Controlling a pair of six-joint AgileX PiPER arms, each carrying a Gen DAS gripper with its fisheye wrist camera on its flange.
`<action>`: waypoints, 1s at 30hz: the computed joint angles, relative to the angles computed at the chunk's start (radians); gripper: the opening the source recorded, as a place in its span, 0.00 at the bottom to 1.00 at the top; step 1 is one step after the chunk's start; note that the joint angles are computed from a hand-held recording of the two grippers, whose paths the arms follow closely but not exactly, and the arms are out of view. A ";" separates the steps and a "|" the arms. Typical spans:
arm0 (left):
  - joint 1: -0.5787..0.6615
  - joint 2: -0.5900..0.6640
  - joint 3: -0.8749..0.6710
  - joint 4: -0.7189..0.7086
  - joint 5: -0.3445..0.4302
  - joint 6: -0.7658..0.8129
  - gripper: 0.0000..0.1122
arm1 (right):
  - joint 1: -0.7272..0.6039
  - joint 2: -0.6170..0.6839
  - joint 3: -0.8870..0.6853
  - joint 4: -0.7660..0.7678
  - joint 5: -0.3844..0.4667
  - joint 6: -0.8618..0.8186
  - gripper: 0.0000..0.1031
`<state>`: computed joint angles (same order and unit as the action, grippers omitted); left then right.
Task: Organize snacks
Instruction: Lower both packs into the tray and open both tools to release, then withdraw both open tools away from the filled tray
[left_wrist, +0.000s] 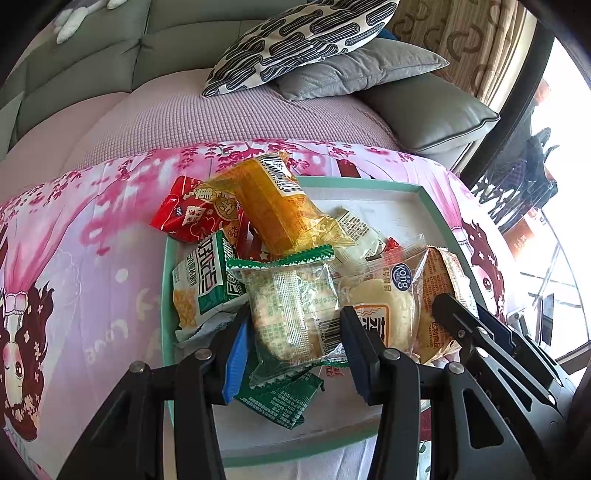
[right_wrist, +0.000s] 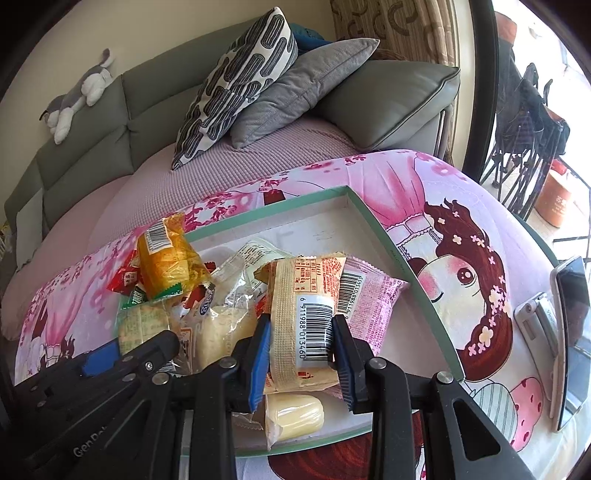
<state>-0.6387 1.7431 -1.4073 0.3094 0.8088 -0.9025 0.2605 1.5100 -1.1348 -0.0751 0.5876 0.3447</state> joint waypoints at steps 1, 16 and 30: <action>0.001 -0.002 0.002 -0.008 -0.003 0.004 0.44 | -0.002 0.001 -0.003 0.004 0.003 -0.003 0.34; -0.035 -0.069 0.023 0.015 0.049 -0.030 0.51 | 0.017 -0.049 -0.003 -0.040 0.061 0.002 0.47; -0.019 -0.162 0.119 0.095 0.129 -0.145 0.52 | 0.076 -0.083 0.001 -0.096 0.090 0.031 0.68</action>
<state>-0.6576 1.5814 -1.2886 0.4044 0.9375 -1.0476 0.3364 1.4275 -1.1339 -0.1707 0.6780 0.3757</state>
